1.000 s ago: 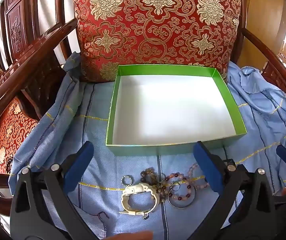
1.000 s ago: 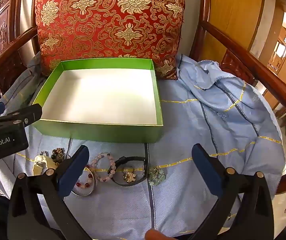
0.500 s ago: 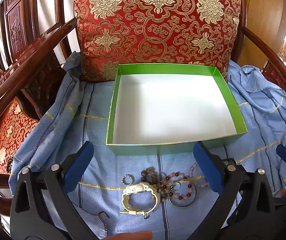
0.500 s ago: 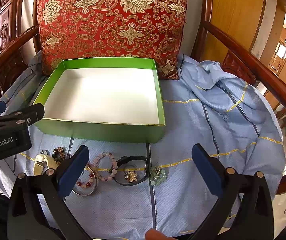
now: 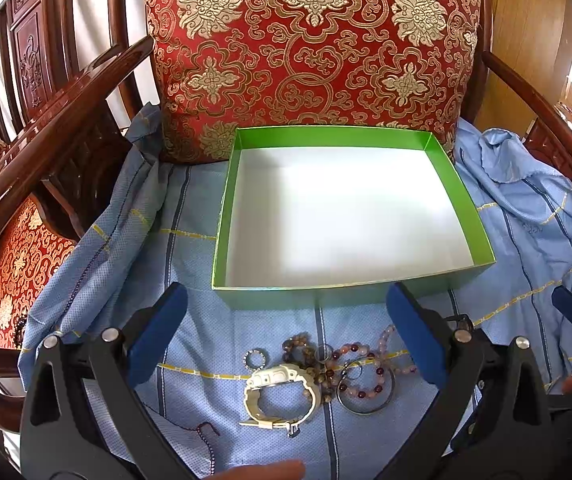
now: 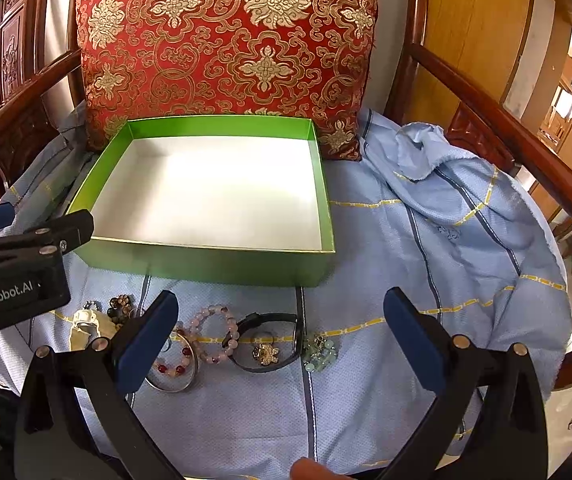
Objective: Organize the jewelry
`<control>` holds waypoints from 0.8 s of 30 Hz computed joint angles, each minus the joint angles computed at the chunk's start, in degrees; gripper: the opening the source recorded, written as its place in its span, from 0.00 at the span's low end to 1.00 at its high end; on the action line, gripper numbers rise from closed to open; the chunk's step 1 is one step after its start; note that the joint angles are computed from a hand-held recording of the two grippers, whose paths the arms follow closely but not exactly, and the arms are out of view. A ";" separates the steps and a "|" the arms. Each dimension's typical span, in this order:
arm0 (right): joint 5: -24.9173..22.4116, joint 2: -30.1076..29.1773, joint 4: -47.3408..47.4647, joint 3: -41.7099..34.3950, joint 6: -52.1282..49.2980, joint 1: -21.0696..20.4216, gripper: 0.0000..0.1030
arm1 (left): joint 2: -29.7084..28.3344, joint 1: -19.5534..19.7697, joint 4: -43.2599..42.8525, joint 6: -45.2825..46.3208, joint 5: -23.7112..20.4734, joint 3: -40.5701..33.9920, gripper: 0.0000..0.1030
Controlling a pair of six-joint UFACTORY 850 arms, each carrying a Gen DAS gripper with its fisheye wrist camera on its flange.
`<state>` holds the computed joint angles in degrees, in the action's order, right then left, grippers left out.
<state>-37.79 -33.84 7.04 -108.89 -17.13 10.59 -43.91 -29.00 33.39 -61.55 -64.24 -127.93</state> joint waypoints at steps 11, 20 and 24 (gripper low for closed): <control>-0.20 -0.14 -0.02 -0.29 -0.17 0.25 0.98 | 0.17 -0.07 -0.09 0.42 -0.05 0.37 0.96; 0.05 -0.02 -0.04 -0.15 -0.38 0.42 0.98 | 0.08 -0.11 -0.14 0.58 -0.17 0.24 0.96; 0.07 0.01 -0.19 -0.13 -0.24 0.48 0.98 | -0.64 -0.16 -0.35 1.22 -0.76 -0.85 0.96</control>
<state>-37.72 -33.83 6.85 -109.02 -17.37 11.06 -44.55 -29.16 33.04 -60.32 -65.00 -128.78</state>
